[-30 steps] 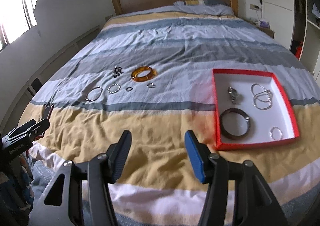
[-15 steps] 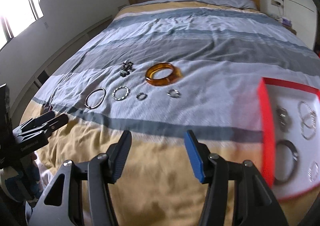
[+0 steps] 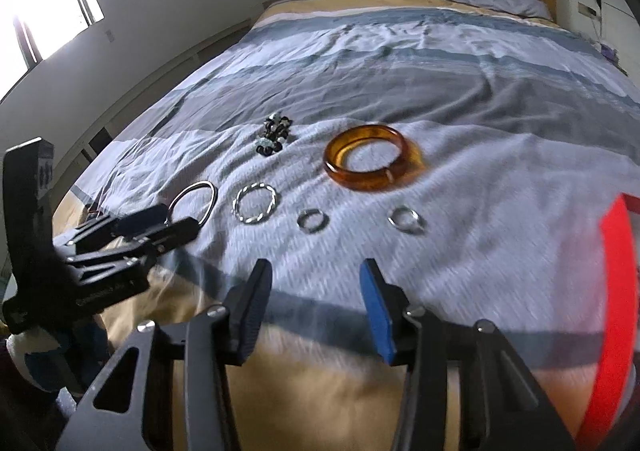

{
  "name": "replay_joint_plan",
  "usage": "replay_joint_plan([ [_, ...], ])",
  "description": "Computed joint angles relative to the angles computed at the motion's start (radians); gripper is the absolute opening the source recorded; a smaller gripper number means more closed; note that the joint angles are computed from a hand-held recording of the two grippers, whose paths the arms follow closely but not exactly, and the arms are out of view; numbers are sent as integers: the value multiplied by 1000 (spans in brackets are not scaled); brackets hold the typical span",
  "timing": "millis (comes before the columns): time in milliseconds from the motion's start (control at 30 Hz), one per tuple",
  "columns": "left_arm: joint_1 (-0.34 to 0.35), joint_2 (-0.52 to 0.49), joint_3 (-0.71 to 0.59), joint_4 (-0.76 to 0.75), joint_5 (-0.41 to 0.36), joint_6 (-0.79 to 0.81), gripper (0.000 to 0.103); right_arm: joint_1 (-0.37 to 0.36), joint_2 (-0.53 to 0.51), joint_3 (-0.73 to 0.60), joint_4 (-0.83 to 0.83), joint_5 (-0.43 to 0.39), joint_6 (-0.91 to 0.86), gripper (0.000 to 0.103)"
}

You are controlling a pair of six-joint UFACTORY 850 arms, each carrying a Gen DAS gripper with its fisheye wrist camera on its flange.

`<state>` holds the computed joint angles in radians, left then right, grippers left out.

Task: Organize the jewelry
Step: 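Grasp the large silver bangle with the left tool while the right grasps a silver ring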

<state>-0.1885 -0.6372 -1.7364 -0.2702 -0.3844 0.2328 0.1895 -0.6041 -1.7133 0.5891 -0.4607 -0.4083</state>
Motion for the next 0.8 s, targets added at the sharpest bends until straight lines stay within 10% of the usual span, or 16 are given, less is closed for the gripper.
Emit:
replay_joint_plan([
  [367,11,-71,-70,-63,-68,73,34,15,-161,-216,-71,-65,53,43],
  [800,3,-50,-50,-19,-40,37,4,21,-168,-223,-128,-77,80,19],
])
